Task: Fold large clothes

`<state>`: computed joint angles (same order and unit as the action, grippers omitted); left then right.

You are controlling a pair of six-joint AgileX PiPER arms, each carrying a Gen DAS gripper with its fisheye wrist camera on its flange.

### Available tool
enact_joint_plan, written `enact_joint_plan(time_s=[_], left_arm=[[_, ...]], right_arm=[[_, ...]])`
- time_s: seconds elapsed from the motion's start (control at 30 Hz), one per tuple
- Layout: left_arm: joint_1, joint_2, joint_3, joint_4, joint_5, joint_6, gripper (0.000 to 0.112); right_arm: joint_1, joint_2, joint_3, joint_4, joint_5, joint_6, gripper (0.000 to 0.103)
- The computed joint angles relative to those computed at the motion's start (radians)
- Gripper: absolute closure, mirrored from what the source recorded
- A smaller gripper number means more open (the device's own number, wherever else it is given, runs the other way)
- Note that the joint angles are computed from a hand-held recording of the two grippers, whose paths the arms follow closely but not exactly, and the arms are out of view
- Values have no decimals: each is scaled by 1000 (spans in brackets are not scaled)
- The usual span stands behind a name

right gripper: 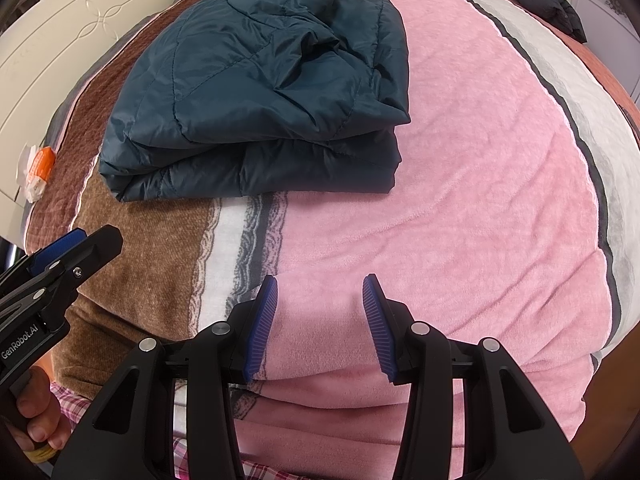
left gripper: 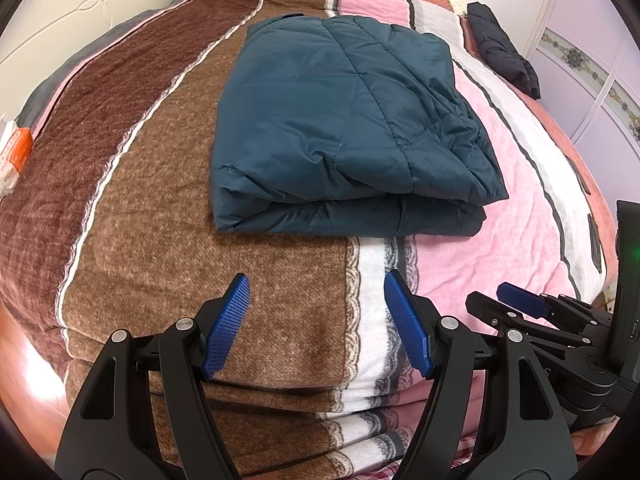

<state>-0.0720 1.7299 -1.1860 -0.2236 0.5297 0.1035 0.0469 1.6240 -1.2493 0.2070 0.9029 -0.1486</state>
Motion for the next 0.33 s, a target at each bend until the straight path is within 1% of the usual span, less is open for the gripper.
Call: enact_joint_plan(time_s=[0.17, 0.33], left_arm=[[3, 7, -10, 10, 11, -5, 43], [5, 10, -6, 4, 5, 4, 43]], right_arm=[[-3, 0, 0, 1, 2, -4, 57], [-1, 7, -8, 0, 5, -3, 57]])
